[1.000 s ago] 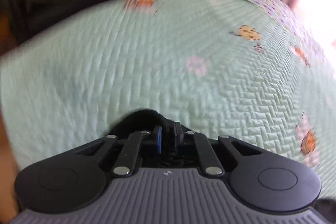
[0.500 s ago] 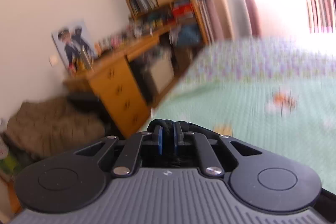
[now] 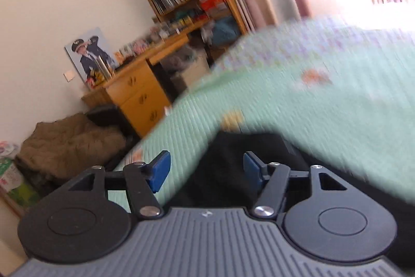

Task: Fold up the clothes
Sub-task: 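Open both grippers and release the black trousers onto the bedspread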

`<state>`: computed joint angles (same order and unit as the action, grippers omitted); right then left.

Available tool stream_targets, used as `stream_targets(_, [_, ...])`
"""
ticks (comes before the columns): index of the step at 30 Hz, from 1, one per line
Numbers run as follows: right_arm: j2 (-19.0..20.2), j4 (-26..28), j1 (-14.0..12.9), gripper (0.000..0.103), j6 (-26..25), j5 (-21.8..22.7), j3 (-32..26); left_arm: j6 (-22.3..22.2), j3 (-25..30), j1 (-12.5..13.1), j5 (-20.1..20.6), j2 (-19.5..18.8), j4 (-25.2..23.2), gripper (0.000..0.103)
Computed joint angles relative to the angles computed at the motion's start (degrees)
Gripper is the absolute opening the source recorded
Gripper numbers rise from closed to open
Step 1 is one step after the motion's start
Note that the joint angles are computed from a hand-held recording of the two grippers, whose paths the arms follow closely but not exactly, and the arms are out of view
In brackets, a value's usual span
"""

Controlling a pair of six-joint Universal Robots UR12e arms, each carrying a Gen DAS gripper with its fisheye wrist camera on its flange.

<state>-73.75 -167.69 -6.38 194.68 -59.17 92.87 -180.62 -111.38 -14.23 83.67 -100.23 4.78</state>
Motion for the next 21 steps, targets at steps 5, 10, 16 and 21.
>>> stream_targets(5, [-11.43, -1.99, -4.54, 0.064, -3.74, 2.77, 18.31, -6.14, 0.72, -1.72, -0.52, -0.49, 1.36, 0.094])
stream_targets(10, [-18.03, -8.83, -4.05, 0.064, -16.44, -1.50, 27.68, -9.60, 2.72, -4.93, 2.44, -1.77, 0.38, 0.094])
stream_targets(16, [-16.54, -24.43, -3.16, 0.075, -11.54, -15.21, 28.39, -2.05, 3.57, -6.11, -4.64, 0.66, -10.01, 0.092])
stream_targets(21, [-14.95, -24.44, -7.03, 0.075, 7.96, -31.05, 24.05, 15.40, 3.46, -5.46, -19.27, 4.81, -24.78, 0.092])
